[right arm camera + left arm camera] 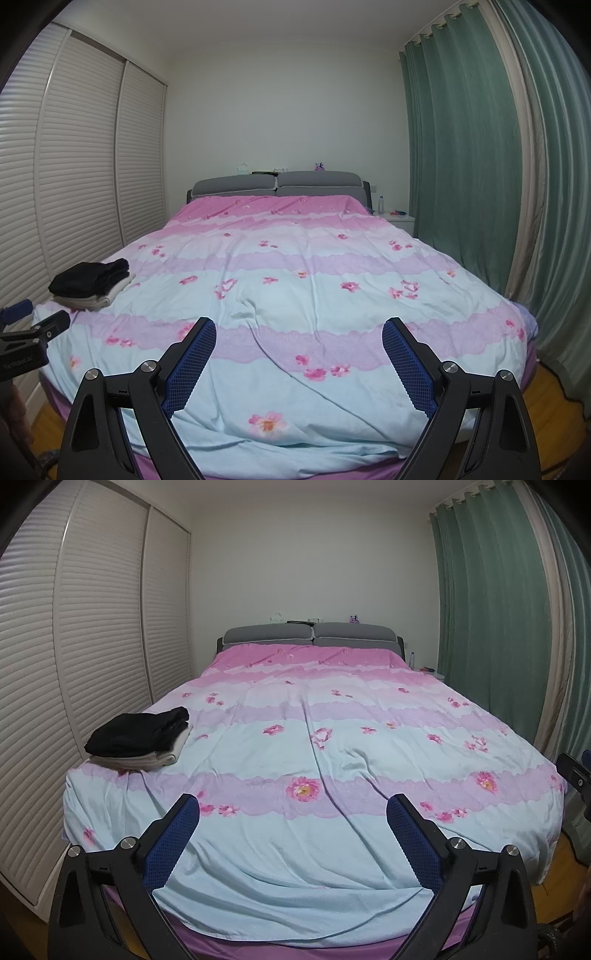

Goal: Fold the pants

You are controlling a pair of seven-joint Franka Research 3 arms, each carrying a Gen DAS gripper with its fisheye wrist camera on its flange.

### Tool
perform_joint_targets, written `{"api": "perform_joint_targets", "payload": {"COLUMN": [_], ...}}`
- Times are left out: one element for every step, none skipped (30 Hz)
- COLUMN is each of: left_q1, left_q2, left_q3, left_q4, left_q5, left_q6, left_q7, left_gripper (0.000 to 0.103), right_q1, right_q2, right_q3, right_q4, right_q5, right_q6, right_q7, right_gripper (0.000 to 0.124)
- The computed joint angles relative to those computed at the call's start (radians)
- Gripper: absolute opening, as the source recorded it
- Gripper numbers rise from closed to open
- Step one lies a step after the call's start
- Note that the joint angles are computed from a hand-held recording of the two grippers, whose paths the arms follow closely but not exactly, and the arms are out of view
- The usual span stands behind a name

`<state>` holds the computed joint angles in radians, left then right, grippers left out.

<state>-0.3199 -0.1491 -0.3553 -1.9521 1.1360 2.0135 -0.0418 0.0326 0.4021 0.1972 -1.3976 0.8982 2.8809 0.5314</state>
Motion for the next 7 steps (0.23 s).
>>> {"api": "perform_joint_targets", "payload": {"left_q1": [0.0, 0.0, 0.0, 0.0, 0.001, 0.001, 0.001], "left_q2": [0.001, 0.002, 0.001, 0.001, 0.003, 0.004, 0.006], "left_q3": [0.0, 0.001, 0.001, 0.002, 0.002, 0.003, 0.004], "left_q4": [0.001, 0.001, 0.0, 0.0, 0.001, 0.001, 0.003], "left_q5": [0.001, 0.002, 0.005, 0.007, 0.008, 0.008, 0.009], "left_q6": [0.002, 0.004, 0.007, 0.011, 0.014, 0.018, 0.022], "left_q7": [0.0, 0.002, 0.003, 0.005, 0.006, 0.005, 0.006], "left_gripper": [0.103, 0.103, 0.103, 0.103, 0.103, 0.103, 0.103], "right_q1": [0.003, 0.005, 0.005, 0.008, 0.009, 0.011, 0.008], "right_q2": [0.001, 0.002, 0.002, 0.003, 0.003, 0.005, 0.005], "right_q3": [-0.003, -0.006, -0.006, -0.009, -0.009, -0.011, -0.008], "right_q4": [0.002, 0.005, 0.005, 0.008, 0.009, 0.013, 0.012], "right_q5": [-0.006, -0.012, -0.014, -0.021, -0.024, -0.031, -0.028], "right_q6": [-0.002, -0.005, -0.007, -0.009, -0.009, -0.01, -0.009], "right_q7": [0.006, 0.014, 0.017, 0.025, 0.029, 0.036, 0.032], "right_gripper": [0.092, 0.092, 0.092, 0.092, 0.092, 0.092, 0.092]}}
